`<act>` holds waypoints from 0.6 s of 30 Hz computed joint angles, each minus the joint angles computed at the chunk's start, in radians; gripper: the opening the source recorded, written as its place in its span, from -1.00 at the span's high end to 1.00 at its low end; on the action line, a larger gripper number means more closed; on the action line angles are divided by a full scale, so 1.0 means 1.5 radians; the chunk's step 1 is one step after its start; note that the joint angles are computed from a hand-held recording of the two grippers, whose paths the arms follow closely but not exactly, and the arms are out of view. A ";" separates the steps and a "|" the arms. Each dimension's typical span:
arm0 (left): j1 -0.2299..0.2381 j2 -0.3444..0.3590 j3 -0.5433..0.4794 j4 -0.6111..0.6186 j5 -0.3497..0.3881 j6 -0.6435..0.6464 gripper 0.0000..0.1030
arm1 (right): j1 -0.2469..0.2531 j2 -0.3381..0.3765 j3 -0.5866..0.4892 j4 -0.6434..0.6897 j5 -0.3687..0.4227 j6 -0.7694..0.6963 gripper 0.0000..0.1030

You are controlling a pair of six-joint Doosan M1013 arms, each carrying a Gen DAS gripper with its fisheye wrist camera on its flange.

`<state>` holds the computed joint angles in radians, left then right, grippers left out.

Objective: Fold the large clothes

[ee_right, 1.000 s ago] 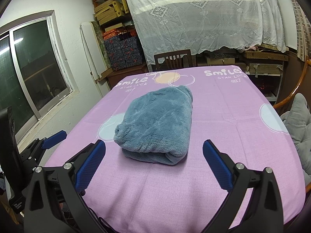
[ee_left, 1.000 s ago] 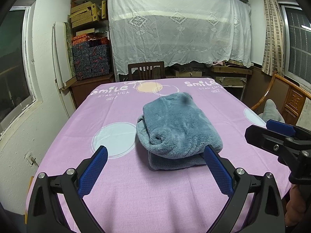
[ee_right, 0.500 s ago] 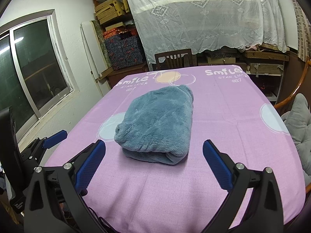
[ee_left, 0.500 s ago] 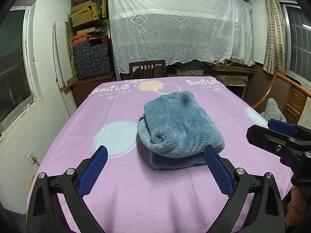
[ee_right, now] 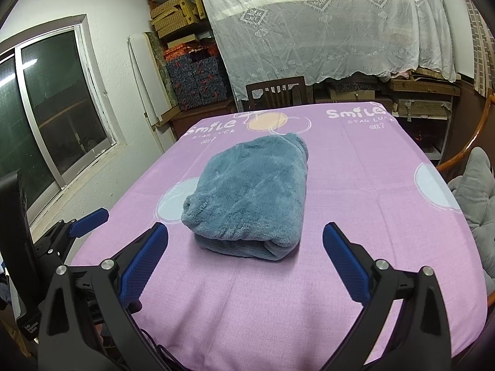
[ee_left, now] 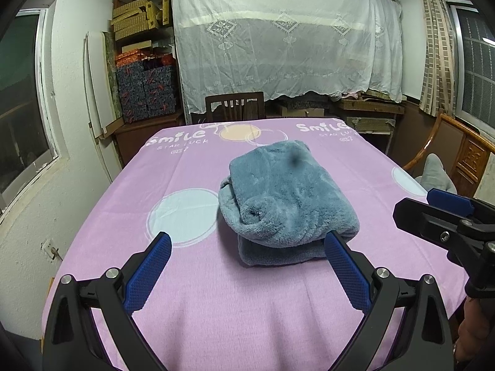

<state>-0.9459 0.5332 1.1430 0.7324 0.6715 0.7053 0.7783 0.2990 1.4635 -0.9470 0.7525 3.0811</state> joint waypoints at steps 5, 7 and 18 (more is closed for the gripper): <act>0.002 0.005 -0.006 -0.009 0.008 0.009 -0.93 | -0.001 0.004 -0.002 0.007 -0.001 -0.003 -0.90; 0.002 0.007 -0.008 -0.014 0.010 0.012 -0.93 | -0.003 0.004 -0.002 0.012 -0.003 -0.004 -0.90; 0.008 0.020 -0.024 -0.040 0.025 0.033 -0.93 | -0.014 0.011 -0.003 0.042 -0.015 -0.022 -0.90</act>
